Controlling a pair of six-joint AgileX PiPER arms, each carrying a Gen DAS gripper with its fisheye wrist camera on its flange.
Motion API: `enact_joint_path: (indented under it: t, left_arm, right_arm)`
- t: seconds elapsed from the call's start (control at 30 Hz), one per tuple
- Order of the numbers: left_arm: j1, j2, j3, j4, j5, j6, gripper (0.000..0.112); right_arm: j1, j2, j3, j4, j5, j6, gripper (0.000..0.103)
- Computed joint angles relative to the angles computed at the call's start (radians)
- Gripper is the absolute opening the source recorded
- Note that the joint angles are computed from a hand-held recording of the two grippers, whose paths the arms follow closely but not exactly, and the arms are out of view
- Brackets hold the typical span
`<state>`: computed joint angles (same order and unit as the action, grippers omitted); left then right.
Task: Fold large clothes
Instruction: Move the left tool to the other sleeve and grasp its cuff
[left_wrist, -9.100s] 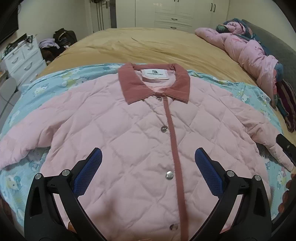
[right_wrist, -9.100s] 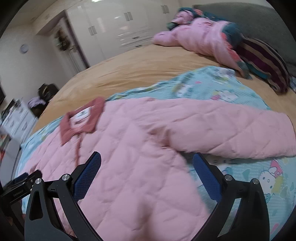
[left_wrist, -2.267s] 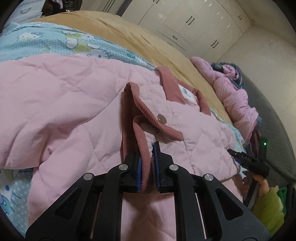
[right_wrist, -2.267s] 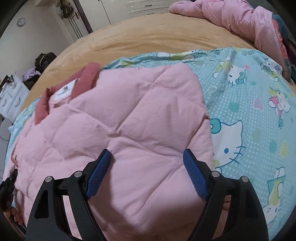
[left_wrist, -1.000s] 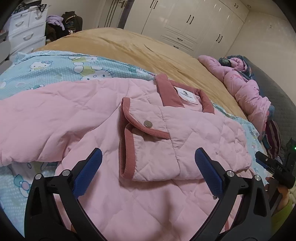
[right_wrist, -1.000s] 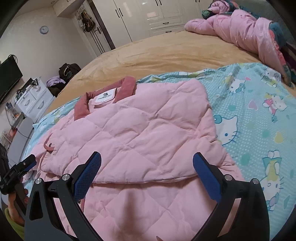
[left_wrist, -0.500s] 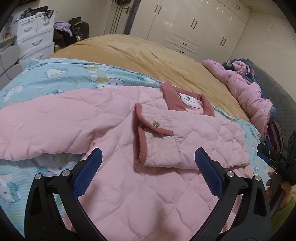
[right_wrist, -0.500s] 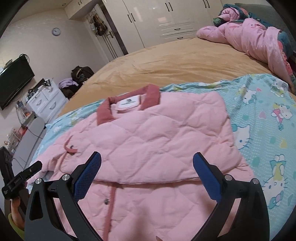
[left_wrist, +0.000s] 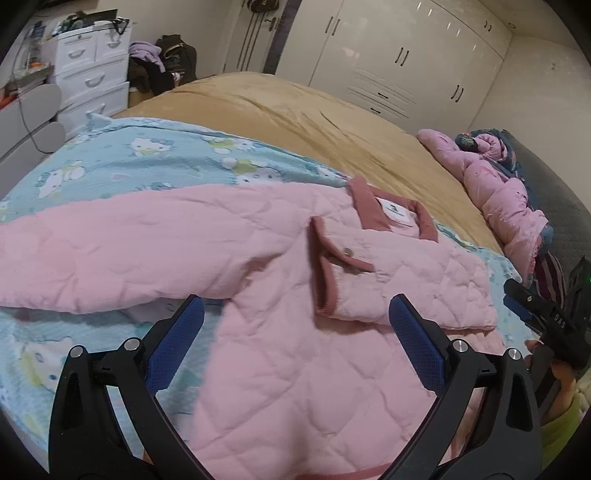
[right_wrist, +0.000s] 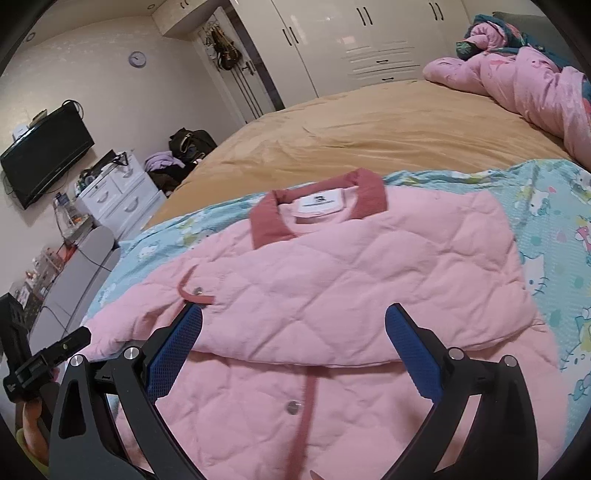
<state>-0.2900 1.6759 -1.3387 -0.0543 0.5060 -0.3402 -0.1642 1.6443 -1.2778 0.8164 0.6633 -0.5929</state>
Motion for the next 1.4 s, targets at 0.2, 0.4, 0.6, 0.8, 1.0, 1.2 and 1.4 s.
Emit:
enact_joint_path:
  t: [0.2,0.4,0.6,0.8,1.0,1.2,1.4]
  left_arm:
    - [0.077,-0.049,0.051,-0.074,0.000,0.090,0.094]
    - [0.146,-0.090,0.088,-0.149,0.003,0.176,0.094]
    - [0.240,-0.123,0.121,-0.234,0.008,0.270,0.094]
    - [0.331,-0.142,0.150,-0.306,0.013,0.334,0.094]
    - [0.404,-0.153,0.177,-0.349,0.022,0.375,0.094]
    - [0.475,-0.148,0.191,-0.377,0.031,0.407,0.094]
    - [0.559,-0.128,0.201,-0.419,0.040,0.433,0.094]
  right_arm:
    - [0.096,-0.012,-0.035,-0.080,-0.027,0.111,0.099]
    - [0.202,0.002,-0.102,-0.181,-0.031,0.220,0.099]
    - [0.308,0.033,-0.173,-0.271,-0.028,0.317,0.099]
    - [0.414,0.077,-0.257,-0.345,-0.017,0.393,0.099]
    - [0.503,0.141,-0.342,-0.388,-0.001,0.444,0.099]
    - [0.589,0.218,-0.439,-0.423,0.028,0.489,0.099]
    - [0.649,0.286,-0.526,-0.438,0.060,0.522,0.099]
